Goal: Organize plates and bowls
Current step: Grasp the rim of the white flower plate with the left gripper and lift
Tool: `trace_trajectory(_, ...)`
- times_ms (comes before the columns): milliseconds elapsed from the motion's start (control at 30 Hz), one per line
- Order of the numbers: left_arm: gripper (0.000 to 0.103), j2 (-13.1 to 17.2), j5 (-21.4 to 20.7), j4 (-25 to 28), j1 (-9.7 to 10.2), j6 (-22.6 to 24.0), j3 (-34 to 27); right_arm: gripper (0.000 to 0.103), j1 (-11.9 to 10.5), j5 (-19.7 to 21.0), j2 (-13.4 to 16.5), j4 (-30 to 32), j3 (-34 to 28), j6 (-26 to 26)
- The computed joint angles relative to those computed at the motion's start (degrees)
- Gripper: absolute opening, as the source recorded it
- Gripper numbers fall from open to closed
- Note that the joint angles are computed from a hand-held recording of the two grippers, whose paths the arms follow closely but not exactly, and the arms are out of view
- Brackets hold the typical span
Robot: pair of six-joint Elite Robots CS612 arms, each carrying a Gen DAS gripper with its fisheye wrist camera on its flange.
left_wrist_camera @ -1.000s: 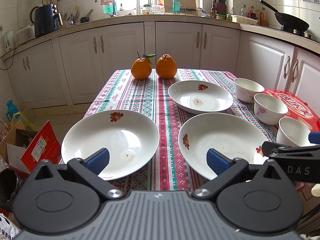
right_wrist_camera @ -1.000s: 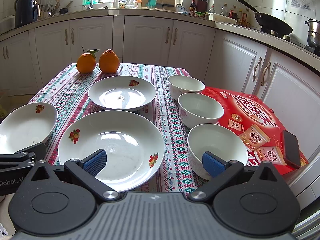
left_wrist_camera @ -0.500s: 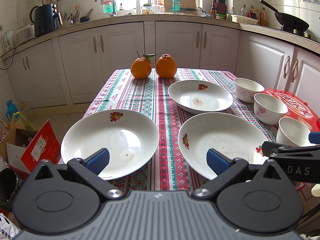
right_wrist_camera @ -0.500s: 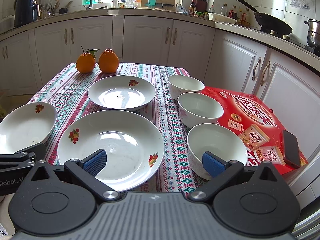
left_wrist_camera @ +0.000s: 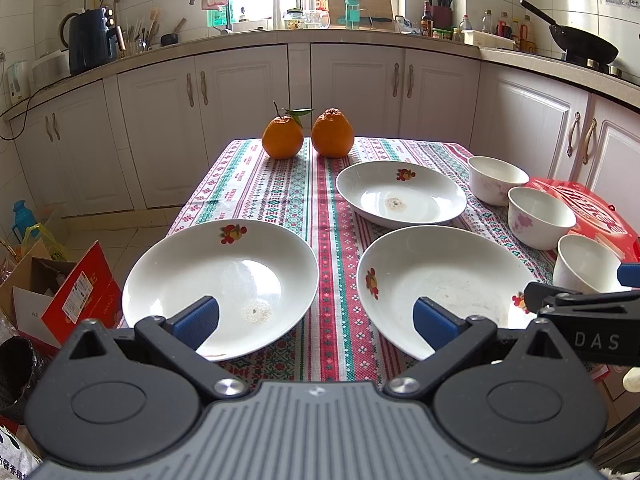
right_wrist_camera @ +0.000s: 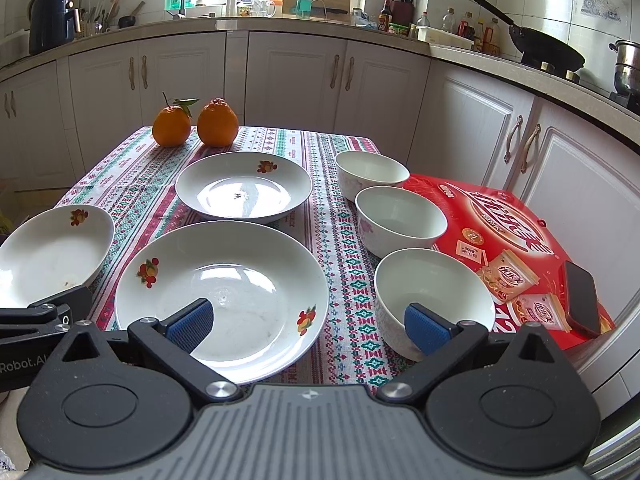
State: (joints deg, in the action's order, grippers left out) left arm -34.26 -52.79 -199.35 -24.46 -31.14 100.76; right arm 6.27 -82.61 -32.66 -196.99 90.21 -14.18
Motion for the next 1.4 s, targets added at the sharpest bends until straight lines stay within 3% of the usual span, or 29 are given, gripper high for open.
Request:
trace_trajectory(500,0.102,0.3,0.4,-3.0,0.78,4.8,-0.1,0.103,-0.6,3.4,0.6,-0.1,-2.3,-2.3)
trace_trajectory(800,0.102,-0.4,2.3,-0.9,2.67,6.8,1.5,0.103,-2.6,15.3,1.3,1.6,-7.4,-1.5)
trace_trajectory(1067,0.102,-0.7,-3.5,1.0,4.51,6.4,4.4,0.103,-2.2,24.7,2.1,12.1,-11.3,-7.5)
trace_trajectory(1233,0.102,-0.2,-6.4,2.7,5.53,5.6,4.5,0.103,-1.4,27.0,2.9,17.1,-13.1,-11.1)
trace_trajectory(1400,0.102,0.7,-9.1,2.7,6.85,6.4,3.6,0.103,-0.3,26.1,3.7,20.5,-15.4,-12.5)
